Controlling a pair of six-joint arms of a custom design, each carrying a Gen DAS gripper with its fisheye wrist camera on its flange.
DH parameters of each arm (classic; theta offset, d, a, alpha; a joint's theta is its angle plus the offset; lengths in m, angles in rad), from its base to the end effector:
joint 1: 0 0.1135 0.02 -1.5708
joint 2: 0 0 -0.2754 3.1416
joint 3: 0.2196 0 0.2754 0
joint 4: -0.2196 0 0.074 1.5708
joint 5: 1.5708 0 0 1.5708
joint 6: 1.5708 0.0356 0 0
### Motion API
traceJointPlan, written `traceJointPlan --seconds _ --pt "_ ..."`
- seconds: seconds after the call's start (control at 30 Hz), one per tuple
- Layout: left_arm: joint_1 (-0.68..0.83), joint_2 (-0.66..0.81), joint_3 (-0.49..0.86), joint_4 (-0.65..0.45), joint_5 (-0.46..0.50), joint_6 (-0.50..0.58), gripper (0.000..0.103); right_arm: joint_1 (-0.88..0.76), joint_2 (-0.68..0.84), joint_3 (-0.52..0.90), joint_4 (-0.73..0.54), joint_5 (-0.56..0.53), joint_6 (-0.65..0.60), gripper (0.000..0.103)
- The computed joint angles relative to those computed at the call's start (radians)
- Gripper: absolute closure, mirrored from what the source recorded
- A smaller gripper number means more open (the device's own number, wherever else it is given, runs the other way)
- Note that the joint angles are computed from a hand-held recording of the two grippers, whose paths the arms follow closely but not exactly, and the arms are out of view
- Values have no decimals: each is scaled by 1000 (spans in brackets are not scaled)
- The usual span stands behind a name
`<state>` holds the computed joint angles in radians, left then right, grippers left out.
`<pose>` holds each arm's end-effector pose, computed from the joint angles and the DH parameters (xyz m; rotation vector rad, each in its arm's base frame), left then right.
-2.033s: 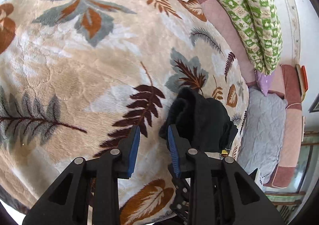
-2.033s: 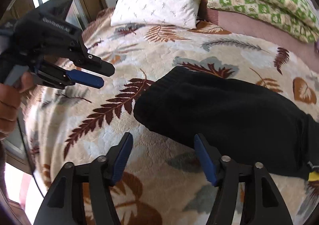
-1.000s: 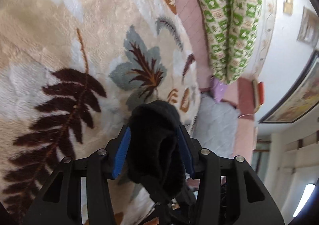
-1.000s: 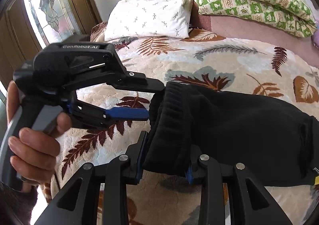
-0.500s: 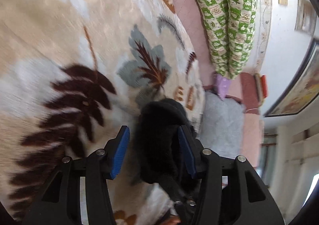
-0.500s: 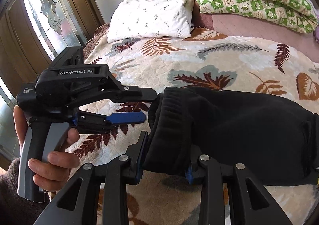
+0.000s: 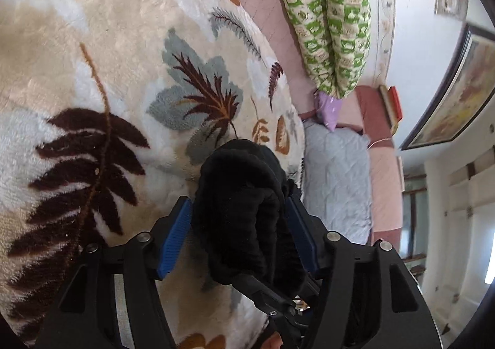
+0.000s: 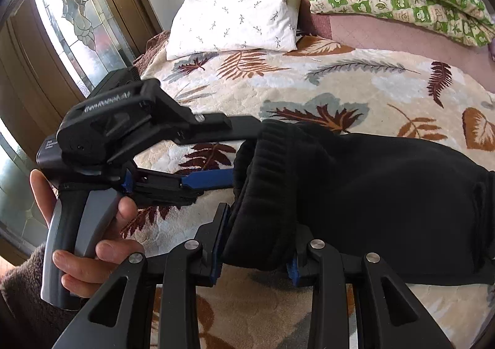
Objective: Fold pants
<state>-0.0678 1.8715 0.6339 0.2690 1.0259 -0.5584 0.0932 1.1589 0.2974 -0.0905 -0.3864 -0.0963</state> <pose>0.2958 -0.0506 0.0660 -0.1798 2.4884 -1.5520 0.1903 0.0313 0.1138 -0.3894 2.4567 0.4844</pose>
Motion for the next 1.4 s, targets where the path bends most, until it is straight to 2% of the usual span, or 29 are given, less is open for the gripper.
traceJointPlan --seconds 0.07,0.17,0.27,0.3,0.33,0.37,0.4,0.43,0.5,0.63,0.83,0.9,0.97,1.07,1.13,1.2,1.4 --pt "-17 4 36 -80 -17 41 34 2 6 1 -1 2 -1 71" --pt "-48 1 74 -171 -69 82 32 0 14 5 -3 2 -8 71" --pt "-58 0 75 -163 -85 37 35 3 21 6 4 4 -7 71" --pt "-54 4 69 -138 -78 4 38 7 25 6 10 7 -7 71" --pt "-46 11 55 -93 -54 -36 61 7 29 5 15 7 -8 71" --pt "-40 25 45 -46 -18 -75 73 5 28 3 17 4 -7 71" --pt "-38 24 38 -34 -13 -97 74 -2 26 2 15 -5 -9 71" --pt "-42 11 27 -34 -30 -114 80 -10 23 3 9 -13 -13 71" --pt "-58 -21 5 -10 -52 -156 81 -38 7 6 -17 -45 -26 71" --pt "-98 -111 -47 67 -79 -315 81 -130 -34 18 -100 -146 -70 71" --pt "-281 -261 16 -38 -244 -426 81 -376 -145 66 -332 -341 -233 71" --pt "-369 -264 85 -94 -317 -443 81 -507 -128 105 -431 -427 -337 71" --pt "-463 -226 187 -166 -397 -442 81 -660 -46 171 -545 -514 -479 71" --pt "-583 -110 359 -247 -483 -452 81 -872 155 300 -720 -591 -714 71" --pt "-647 -14 484 -304 -523 -456 81 -973 297 391 -802 -608 -821 71" --pt "-703 85 615 -367 -558 -458 81 -1059 454 497 -874 -614 -898 70" --pt "-808 339 977 -568 -629 -422 81 -1183 785 762 -971 -619 -939 70"
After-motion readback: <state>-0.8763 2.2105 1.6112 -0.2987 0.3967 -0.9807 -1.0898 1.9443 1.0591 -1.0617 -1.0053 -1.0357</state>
